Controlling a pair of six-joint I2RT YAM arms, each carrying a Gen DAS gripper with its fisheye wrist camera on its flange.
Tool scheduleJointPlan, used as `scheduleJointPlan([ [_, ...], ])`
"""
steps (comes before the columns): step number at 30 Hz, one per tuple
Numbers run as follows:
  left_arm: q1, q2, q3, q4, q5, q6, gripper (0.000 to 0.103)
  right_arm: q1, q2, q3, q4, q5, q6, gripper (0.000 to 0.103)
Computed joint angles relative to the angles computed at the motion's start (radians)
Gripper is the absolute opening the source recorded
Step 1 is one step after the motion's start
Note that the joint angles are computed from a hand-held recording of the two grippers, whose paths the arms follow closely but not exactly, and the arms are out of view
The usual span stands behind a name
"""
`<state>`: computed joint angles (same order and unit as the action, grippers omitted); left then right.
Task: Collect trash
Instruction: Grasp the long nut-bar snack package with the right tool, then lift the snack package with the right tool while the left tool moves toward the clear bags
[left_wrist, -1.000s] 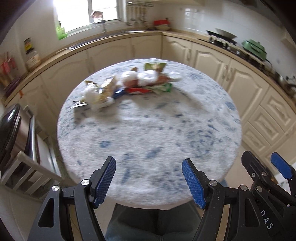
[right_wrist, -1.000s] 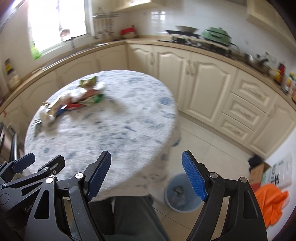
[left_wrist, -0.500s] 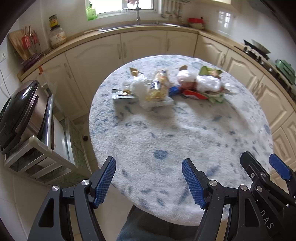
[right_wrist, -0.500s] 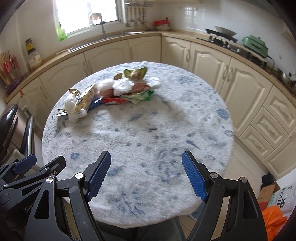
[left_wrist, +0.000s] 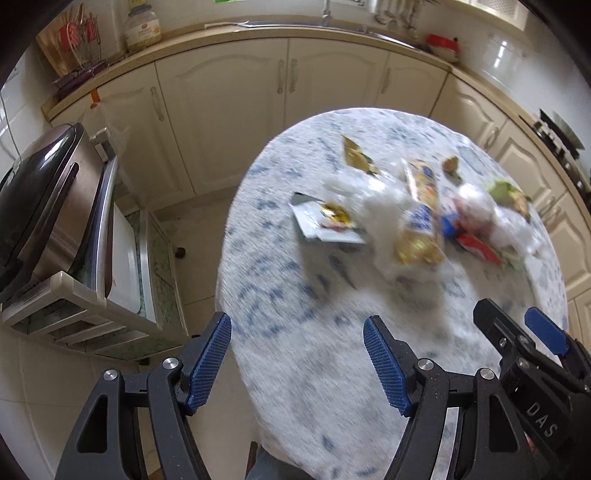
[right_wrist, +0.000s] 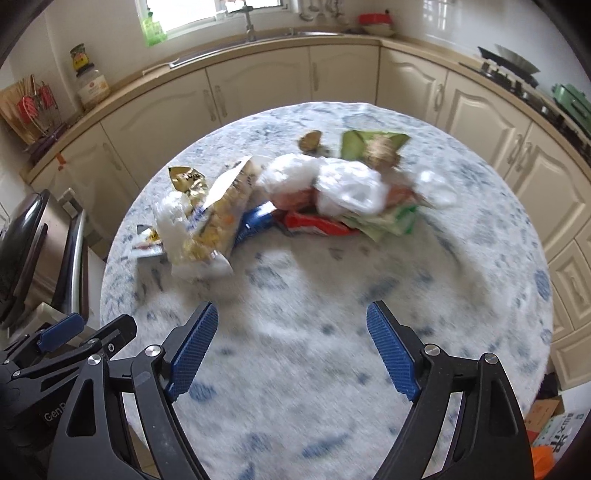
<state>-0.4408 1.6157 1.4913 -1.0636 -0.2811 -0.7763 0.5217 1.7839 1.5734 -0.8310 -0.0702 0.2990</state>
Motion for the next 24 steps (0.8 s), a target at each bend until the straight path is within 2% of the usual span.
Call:
scheduleJointPlan([
  [10, 0.234, 0.096, 0.033, 0.099, 0.122, 0.153, 0.07, 0.034, 0.325, 0.424, -0.133, -0.031, 0.015, 0.085],
  [15, 0.279, 0.127, 0.024, 0.141, 0.161, 0.197, 0.07, 0.074, 0.434, 0.554, -0.189, 0.032, -0.014, 0.083],
  [16, 0.286, 0.129, 0.015, 0.149, 0.17, 0.204, 0.07, 0.08, 0.439, 0.553, -0.184, 0.038, -0.031, 0.072],
  [18, 0.294, 0.131, -0.001, 0.159, 0.184, 0.208, 0.07, 0.078, 0.435, 0.536, -0.179, 0.027, -0.027, 0.059],
  [19, 0.3, 0.135, -0.009, 0.162, 0.193, 0.208, 0.07, 0.075, 0.415, 0.5, -0.156, 0.016, -0.027, 0.045],
  [21, 0.304, 0.138, -0.021, 0.162, 0.206, 0.2, 0.07, 0.067, 0.364, 0.423, -0.114, 0.002, -0.026, 0.036],
  [24, 0.303, 0.118, -0.05, 0.171, 0.218, 0.185, 0.07, 0.048, 0.288, 0.321, -0.077, -0.039, -0.031, 0.034],
])
